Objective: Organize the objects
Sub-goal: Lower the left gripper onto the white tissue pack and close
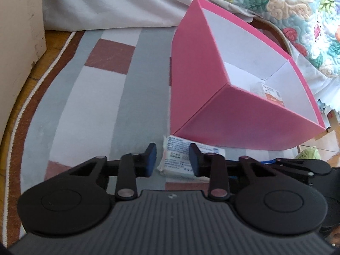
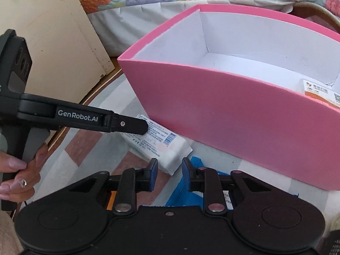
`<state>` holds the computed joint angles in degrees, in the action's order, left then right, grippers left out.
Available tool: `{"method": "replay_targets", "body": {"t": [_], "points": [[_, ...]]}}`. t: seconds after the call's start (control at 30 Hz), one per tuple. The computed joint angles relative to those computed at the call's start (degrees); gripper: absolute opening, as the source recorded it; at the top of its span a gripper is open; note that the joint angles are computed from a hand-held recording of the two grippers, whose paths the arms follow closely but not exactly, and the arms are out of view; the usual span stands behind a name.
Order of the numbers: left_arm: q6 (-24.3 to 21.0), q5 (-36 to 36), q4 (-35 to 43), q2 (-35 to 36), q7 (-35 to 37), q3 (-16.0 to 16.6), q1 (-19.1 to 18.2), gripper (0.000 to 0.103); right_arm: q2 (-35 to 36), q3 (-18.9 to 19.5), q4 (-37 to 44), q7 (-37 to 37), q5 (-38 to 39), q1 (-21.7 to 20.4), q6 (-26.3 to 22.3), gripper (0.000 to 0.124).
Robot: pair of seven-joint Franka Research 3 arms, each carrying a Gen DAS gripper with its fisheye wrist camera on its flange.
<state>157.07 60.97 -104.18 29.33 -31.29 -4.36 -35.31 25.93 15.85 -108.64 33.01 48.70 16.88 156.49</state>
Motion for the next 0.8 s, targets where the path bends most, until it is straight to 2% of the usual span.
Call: {"method": "replay_targets", "body": {"t": [0.13, 0.37, 0.63, 0.8], "points": [[3.2, 1.3, -0.7, 0.0, -3.4, 1.0, -0.1, 0.026, 1.3, -0.7, 1.9, 2.1, -1.7, 0.5, -2.2, 0.029], [10.5, 2.4, -3.8, -1.2, -11.7, 2.2, 0.2, 0.026, 0.2, 0.1, -0.1, 0.2, -2.2, 0.6, -0.2, 0.034], [9.6, 2.6, -2.5, 0.0, -12.8, 3.2, -0.7, 0.029, 0.6, 1.8, -1.0, -5.0, -0.4, 0.5, 4.7, 0.04], [10.3, 5.4, -2.9, -0.3, -17.3, 4.2, -1.6, 0.028, 1.2, 3.0, -1.0, -8.0, 0.5, 0.1, 6.1, 0.043]]}}
